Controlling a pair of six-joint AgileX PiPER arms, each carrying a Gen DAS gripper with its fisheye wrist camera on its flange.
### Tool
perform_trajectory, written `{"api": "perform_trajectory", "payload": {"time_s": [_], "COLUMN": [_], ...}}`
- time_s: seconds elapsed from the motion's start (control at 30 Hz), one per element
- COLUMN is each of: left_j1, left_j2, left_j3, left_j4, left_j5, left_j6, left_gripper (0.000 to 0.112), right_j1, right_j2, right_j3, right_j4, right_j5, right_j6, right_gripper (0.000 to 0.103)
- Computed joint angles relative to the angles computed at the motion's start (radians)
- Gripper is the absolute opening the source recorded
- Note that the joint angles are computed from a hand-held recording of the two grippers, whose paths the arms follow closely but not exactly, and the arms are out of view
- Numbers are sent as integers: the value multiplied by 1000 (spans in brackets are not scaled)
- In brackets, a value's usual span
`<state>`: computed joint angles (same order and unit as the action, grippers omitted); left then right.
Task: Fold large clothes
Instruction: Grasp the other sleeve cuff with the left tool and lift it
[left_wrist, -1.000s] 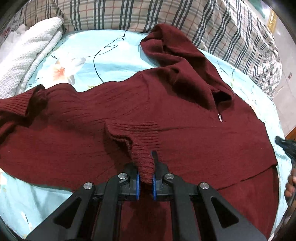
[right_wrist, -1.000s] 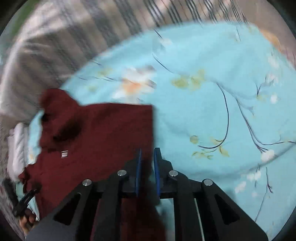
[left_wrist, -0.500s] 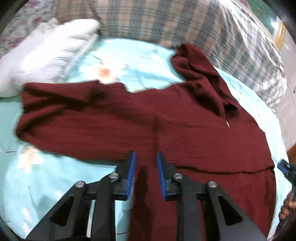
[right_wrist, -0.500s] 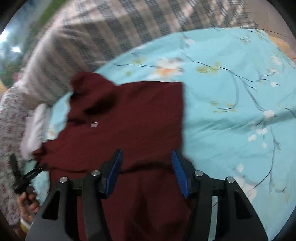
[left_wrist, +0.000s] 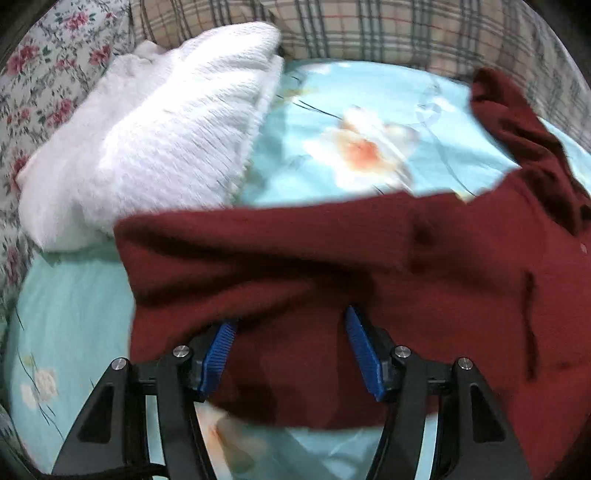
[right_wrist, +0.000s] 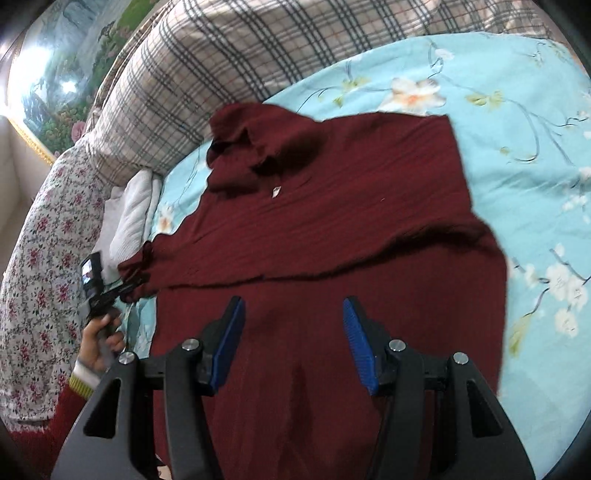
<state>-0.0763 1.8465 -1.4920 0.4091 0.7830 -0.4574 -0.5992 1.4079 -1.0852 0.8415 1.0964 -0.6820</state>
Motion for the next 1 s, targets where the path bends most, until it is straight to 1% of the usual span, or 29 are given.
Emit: {"api": "perform_trajectory", "payload": {"time_s": [0.07, 0.1, 0.13, 0.17, 0.2, 0.23, 0.27, 0.33, 0.37, 0.43, 0.5, 0.57, 0.63, 0.7, 0.77, 0.8, 0.83, 0.87, 0.9, 0.97, 1.0], "left_j1": [37, 49, 58, 62, 61, 75, 79, 96, 88, 69, 39, -11, -59, -103, -97, -92, -87, -74, -55, -17, -4], "left_j2": [29, 43, 55, 60, 58, 33, 2, -60, -97, -160, -188, -224, -230, -215, -174, -157, -146, -140, -133, -80, -45], "left_j3": [-49, -68, -86, -98, -101, -82, -52, 7, 45, 86, 85, 91, 65, 32, -9, -22, -19, -9, -4, -49, -89], "left_j4": [-53, -79, -99, -113, -122, -171, -216, -320, -350, -398, -444, -432, -409, -311, -298, -266, -221, -200, -211, -252, -259], "left_j5": [-7, -7, -2, 5, 6, -14, -37, -89, -116, -148, -161, -177, -167, -137, -93, -64, -51, -57, -60, -27, 2], "left_j6": [44, 71, 96, 111, 112, 139, 156, 212, 223, 247, 269, 257, 238, 175, 170, 143, 108, 90, 102, 124, 120], "left_gripper": [59, 47, 28, 20, 8, 3, 0, 0, 0, 0, 0, 0, 0, 0, 6, 22, 42, 51, 62, 70, 74], "right_j1": [20, 27, 36, 46, 53, 57, 59, 62, 64, 72, 75, 74, 69, 55, 37, 32, 26, 22, 21, 32, 41], "right_j2": [-5, -4, -4, -5, -4, -3, -4, -10, -10, -9, -14, -21, -26, -30, -38, -44, -48, -43, -40, -32, -26], "right_j3": [2, 2, 4, 4, 5, 6, 9, 21, 23, 26, 31, 36, 38, 39, 42, 44, 46, 43, 44, 49, 50], "right_j4": [-8, -7, -10, -14, -16, -12, -6, 6, 10, 19, 30, 36, 40, 48, 57, 53, 49, 47, 42, 34, 30], "right_j5": [-5, -5, -12, -20, -26, -27, -28, -34, -35, -33, -29, -28, -20, -4, 9, 10, 11, 15, 14, 1, -7], "right_j6": [13, 15, 17, 23, 29, 31, 29, 22, 19, 16, 8, 4, 6, 11, -1, -4, -6, -9, -6, 2, 8], "right_gripper": [56, 56, 56, 56, 56, 56, 56, 56, 56, 56, 56, 56, 56, 56, 56, 56, 56, 56, 56, 56, 56]}}
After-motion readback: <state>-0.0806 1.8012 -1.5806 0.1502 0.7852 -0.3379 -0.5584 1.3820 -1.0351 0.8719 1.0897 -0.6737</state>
